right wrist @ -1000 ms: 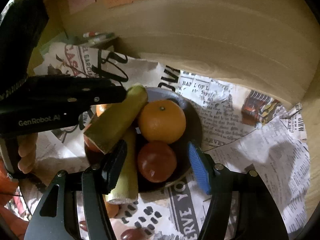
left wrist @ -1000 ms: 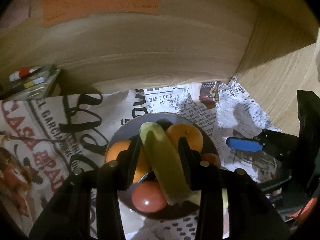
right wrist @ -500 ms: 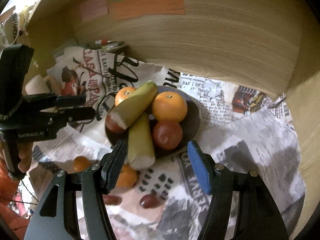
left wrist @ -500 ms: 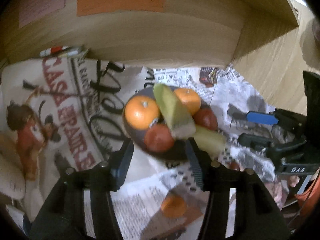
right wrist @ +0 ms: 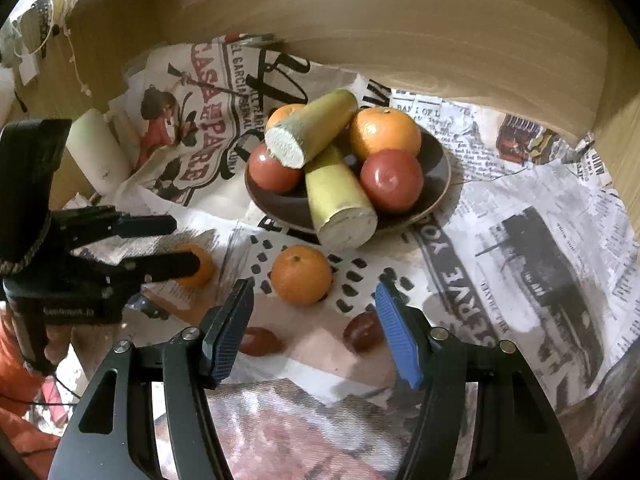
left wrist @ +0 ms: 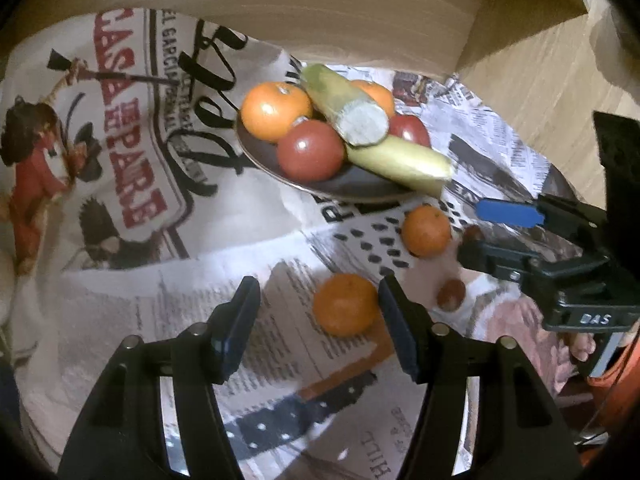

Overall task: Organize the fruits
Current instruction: 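Grasp a small mandarin with the left tool while the right tool grasps another mandarin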

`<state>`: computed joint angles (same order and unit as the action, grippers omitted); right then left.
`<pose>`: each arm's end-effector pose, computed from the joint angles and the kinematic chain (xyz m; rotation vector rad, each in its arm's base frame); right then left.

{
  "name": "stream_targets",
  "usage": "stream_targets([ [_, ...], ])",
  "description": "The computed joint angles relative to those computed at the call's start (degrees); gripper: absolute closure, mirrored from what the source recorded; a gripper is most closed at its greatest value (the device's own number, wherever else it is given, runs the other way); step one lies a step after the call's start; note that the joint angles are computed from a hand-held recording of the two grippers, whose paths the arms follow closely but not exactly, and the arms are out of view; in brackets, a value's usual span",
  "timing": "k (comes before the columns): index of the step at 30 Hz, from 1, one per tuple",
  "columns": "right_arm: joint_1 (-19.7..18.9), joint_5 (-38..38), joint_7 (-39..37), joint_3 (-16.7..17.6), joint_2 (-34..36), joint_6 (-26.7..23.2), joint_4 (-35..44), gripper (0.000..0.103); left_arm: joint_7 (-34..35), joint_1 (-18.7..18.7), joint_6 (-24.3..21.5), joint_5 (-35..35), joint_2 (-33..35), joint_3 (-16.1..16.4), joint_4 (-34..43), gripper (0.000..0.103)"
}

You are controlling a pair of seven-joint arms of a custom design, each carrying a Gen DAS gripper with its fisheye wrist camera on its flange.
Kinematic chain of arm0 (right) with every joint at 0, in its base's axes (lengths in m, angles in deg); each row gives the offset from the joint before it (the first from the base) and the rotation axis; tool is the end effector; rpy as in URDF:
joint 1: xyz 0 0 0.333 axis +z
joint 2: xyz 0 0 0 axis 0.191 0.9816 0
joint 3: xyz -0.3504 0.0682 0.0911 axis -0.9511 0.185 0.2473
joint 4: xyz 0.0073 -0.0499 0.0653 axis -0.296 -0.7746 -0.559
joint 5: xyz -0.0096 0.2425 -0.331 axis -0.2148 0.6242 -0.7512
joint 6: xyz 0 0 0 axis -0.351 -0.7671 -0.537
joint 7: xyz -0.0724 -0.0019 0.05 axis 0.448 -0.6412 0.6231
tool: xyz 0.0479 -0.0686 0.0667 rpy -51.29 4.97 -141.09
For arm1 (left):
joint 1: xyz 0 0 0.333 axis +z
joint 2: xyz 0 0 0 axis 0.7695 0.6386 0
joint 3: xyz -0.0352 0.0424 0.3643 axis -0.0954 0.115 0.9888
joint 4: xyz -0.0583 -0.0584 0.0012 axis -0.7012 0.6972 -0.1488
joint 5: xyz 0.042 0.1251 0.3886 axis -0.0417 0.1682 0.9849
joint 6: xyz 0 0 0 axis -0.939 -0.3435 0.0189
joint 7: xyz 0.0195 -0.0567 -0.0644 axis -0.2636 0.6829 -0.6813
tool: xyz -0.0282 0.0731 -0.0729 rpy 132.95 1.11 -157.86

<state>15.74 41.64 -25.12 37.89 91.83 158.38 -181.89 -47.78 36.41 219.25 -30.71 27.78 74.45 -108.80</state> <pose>0.7013 0.0830 0.5075 -2.1658 1.0365 -0.2984 0.6420 -0.3021 0.4685 -1.8309 1.8641 -0.8413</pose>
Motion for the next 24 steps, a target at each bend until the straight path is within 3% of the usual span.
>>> stream_targets([
  [5, 0.7, -1.9, 1.2, -0.1, 1.1, -0.4, 1.1, 0.043, -0.5, -0.6, 0.6, 1.2, 0.3, 0.2, -0.1, 0.042],
  [8, 1.2, -3.8, 2.5, -0.2, 2.4, -1.8, 2.8, 0.043, 2.2, 1.2, 2.3, -1.8, 0.8, -1.7, -0.4, 0.050],
  [17, 1.3, -6.1, 4.8, 0.1, 4.4, -3.1, 5.0, 0.067, 6.7, 1.5, 2.8, -5.4, 1.9, -2.6, 0.4, 0.068],
  [24, 0.2, -3.5, 1.8, 0.9, 3.1, -4.3, 3.8, 0.068, 5.1, 0.7, 3.8, -4.8, 0.9, -1.1, -0.1, 0.068],
])
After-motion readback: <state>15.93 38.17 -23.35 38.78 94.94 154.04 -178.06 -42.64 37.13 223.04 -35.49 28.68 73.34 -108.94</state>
